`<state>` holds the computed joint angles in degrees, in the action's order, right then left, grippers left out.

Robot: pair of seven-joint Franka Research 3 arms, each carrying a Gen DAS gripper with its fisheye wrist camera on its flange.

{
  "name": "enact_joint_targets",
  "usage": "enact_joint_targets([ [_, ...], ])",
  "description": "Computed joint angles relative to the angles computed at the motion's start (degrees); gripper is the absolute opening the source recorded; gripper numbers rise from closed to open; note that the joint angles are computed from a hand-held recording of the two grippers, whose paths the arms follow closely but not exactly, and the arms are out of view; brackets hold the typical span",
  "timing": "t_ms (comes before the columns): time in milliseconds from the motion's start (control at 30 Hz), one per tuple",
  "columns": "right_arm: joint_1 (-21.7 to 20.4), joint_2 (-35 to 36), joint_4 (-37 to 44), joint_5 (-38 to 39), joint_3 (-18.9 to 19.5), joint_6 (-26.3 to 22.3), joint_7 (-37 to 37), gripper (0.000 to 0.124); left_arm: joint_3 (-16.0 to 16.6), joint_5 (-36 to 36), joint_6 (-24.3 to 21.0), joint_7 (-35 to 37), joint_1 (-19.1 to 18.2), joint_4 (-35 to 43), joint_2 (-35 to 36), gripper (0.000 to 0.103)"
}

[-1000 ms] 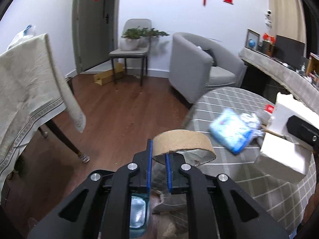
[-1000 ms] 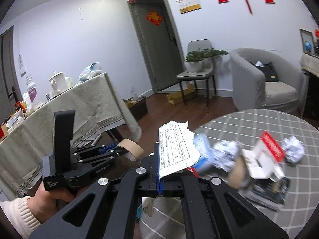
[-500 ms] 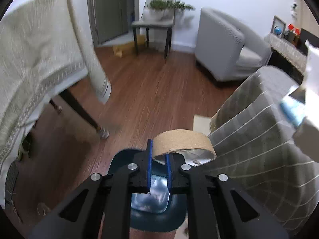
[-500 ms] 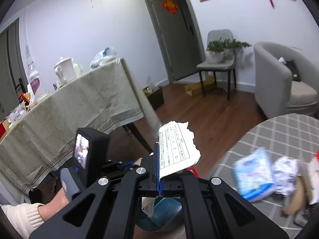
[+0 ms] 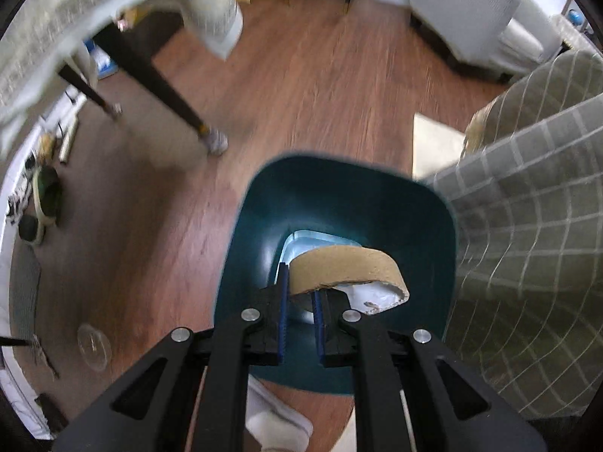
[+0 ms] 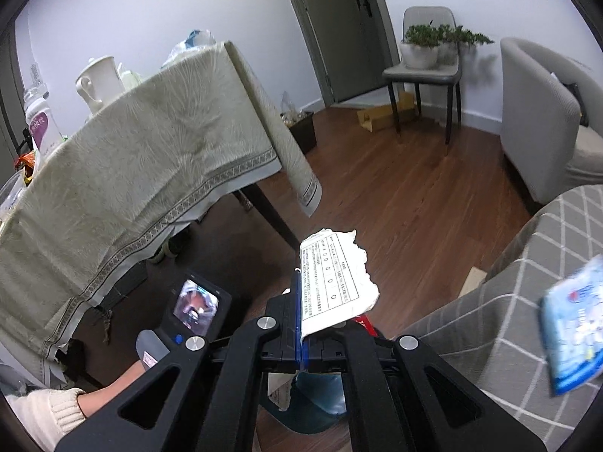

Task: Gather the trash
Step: 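Carry the tape roll over the teal bin and open the left tool while the right tool carries the paper, then lower the white paper slip into the teal bin and open the right tool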

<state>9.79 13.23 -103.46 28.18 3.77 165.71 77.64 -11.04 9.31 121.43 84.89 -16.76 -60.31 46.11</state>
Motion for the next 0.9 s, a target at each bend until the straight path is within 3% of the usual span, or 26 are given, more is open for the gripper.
enact_joint_targets([
  [167, 0.2, 3.04, 3.02, -0.42, 0.02, -3.2, 1.0, 0.0, -0.01, -0.37, -4.39, 1.55, 0.4, 1.4, 1.49, 0.02],
  [200, 0.24, 3.81, 3.73, -0.55, 0.0, -4.07, 1.5, 0.0, 0.0, -0.5, -5.26, 1.77, 0.53, 1.57, 1.66, 0.024],
  [267, 0.02, 4.95, 4.85, -0.27, 0.24, -5.42, 1.88, 0.0, 0.05, -0.65, -5.27, 1.86, 0.81, 0.85, 1.44, 0.042],
  [367, 0.95, 6.71, 6.42, -2.54, -0.66, -6.98, 4.29, 0.0, -0.04, -0.79, -4.6, 2.26, 1.39, -0.5, 0.65, 0.051],
  [633, 2.67, 10.38, 9.7, -8.87, -2.55, -9.76, 10.07, 0.0, -0.85, -2.19, 2.81, 2.09, 3.53, -6.83, -4.46, 0.069],
  [900, 3.06, 14.38, 13.69, -12.76, -3.34, -13.76, 14.09, 0.0, -1.44, -3.24, 13.17, 1.28, 5.54, -14.49, -11.38, 0.07],
])
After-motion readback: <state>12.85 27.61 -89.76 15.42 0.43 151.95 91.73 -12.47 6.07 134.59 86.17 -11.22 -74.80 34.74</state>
